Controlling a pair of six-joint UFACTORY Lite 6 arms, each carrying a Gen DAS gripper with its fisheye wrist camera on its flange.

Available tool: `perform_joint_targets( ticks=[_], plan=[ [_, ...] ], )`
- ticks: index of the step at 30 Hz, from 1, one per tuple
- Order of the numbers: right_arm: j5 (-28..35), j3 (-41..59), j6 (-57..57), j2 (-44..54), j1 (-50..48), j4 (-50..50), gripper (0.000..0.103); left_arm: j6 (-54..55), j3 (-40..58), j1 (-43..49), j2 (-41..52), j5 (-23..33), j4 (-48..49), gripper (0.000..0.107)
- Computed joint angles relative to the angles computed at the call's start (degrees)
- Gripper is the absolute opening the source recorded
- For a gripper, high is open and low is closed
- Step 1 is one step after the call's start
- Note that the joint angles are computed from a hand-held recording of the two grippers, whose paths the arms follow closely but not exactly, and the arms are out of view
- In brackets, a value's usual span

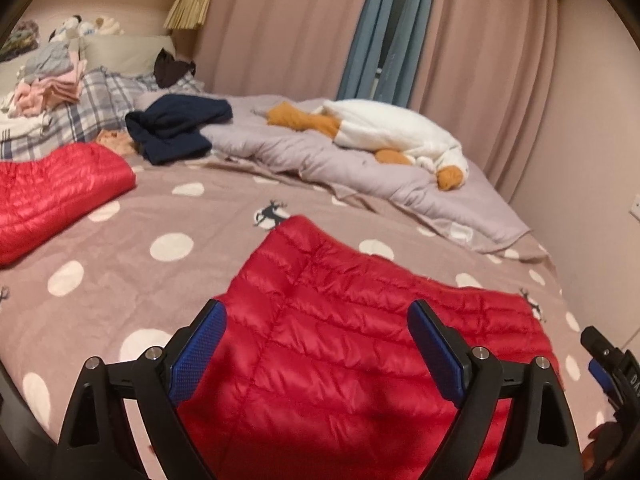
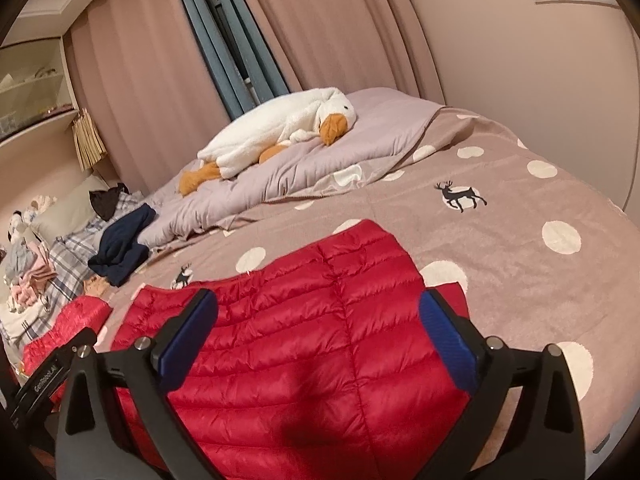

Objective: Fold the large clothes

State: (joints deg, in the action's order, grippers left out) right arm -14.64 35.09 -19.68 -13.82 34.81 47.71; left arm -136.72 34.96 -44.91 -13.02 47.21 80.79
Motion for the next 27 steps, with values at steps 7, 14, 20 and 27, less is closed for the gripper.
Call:
perform_joint_targets(
  ticks=[7,14,20,27],
  plan=[
    [-2.52,13.70,0.11,30.04,-3.05,-1.43,0.103,-12.88,8.63,10.71,27.75,-7.97,15.71,0.102],
    [-7.58,14.46,18.19,35.79,-5.23,-19.48,0.103,-20.71,8.06,9.00,31.34,-2.55,21.70,0.102],
    [-8.76,16.22,5.38,36.96,-2.05,-5.39,0.103,-18.74,9.20,8.57,31.81,-2.22,19.69,0.102],
    [-11.05,17.18,-3.74,37.29,-0.01,4.94,0.103,-16.68,10.79,8.32,33.04,-1.40,17.91,0.102]
  ],
)
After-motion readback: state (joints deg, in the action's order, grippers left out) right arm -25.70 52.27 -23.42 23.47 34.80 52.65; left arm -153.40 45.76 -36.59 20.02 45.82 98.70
